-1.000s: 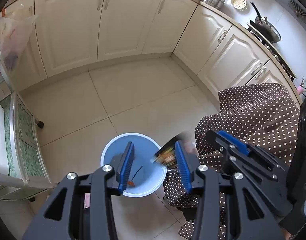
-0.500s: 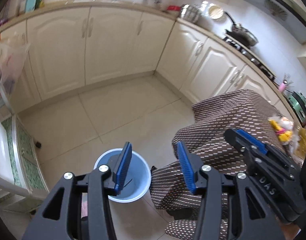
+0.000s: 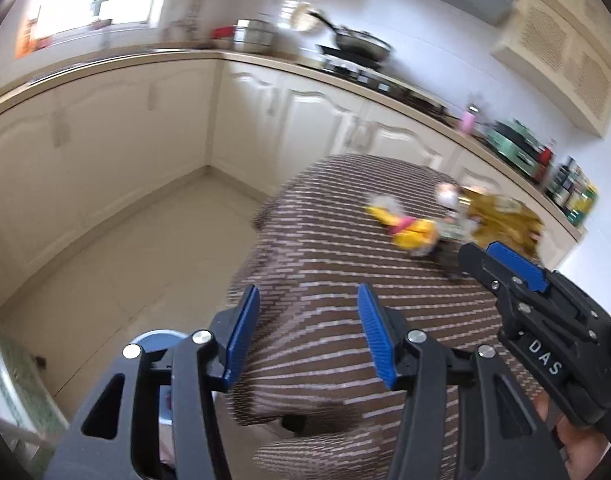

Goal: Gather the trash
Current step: 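Grasp the yellow candy bag with the left tool while the right grasps a dark wrapper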

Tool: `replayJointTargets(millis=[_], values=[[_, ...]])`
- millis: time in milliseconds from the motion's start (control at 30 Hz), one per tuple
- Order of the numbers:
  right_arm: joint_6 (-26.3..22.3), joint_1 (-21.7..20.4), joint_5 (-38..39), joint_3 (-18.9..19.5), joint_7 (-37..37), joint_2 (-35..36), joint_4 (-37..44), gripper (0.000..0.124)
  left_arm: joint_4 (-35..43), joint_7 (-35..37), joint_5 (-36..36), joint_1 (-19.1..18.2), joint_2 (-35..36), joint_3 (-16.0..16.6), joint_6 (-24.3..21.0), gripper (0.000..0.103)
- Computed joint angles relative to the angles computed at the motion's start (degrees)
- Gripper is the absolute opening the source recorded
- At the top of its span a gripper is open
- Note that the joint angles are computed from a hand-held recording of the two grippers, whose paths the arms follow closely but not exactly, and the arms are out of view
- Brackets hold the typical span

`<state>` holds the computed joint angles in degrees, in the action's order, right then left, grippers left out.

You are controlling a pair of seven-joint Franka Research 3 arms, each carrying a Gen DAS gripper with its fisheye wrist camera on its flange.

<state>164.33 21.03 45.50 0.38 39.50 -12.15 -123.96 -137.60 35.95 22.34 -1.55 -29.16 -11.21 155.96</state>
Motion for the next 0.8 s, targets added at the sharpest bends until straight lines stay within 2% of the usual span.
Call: replayJointTargets(millis=[167, 400, 800], values=[[-1.32, -3.22, -1.15, -1.68, 2.60, 1.73, 1.62, 0.044, 7.97, 3.68, -0.73, -2.71, 9.33, -0.56, 0.93, 0.051], [-1.94, -6.27, 0.18, -2.63, 2.33, 4.24, 3.59, 0.048, 16.83, 2.47, 3.22, -3.31, 18.83, -1.89, -1.44, 0.051], [-7.96, -9.75, 0.33, -1.44, 3.46, 8.37, 8.58, 0.057, 28.09, 3.24, 5.06, -5.57, 29.66, 0.70, -6.51, 0.051]])
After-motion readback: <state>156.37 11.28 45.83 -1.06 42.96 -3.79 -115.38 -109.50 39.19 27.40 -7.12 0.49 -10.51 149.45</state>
